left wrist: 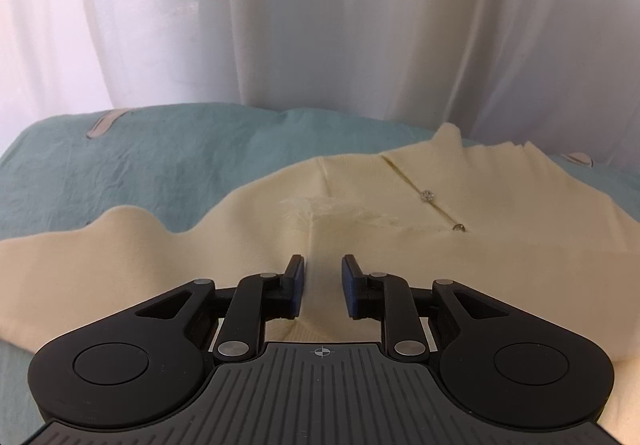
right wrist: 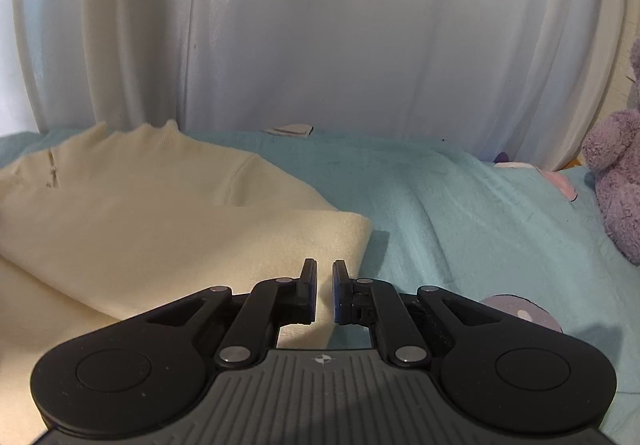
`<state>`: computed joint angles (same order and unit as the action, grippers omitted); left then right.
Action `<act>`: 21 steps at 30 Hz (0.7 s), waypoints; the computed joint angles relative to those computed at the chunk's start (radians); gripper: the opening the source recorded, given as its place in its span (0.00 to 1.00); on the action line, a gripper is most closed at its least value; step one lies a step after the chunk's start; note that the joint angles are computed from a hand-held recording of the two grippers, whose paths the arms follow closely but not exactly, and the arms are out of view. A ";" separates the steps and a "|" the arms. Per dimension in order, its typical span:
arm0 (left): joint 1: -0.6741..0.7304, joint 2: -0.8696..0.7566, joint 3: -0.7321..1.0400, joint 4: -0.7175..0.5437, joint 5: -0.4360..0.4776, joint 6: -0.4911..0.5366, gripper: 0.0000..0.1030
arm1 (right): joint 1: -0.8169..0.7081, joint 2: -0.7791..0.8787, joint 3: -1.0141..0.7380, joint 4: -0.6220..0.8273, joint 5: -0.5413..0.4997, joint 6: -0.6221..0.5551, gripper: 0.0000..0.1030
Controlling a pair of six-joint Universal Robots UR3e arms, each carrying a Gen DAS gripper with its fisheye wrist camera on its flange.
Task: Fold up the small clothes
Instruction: 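Grasp the other sleeve cuff with the left gripper and lift it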
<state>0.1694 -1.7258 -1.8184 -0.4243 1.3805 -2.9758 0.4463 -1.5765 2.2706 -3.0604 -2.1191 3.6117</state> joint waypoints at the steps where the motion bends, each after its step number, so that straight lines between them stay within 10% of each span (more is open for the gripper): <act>1: 0.022 0.034 -0.025 -0.006 -0.033 -0.011 0.26 | 0.015 0.001 0.005 -0.032 0.004 -0.007 0.08; 21: -0.022 0.028 -0.096 0.086 0.049 -0.057 0.43 | 0.109 0.217 -0.082 -0.128 0.020 -0.105 0.08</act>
<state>0.1471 -1.6981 -1.9139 -0.3388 1.4295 -3.0324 0.5557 -1.3596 2.1889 -3.1888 -2.0991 3.5066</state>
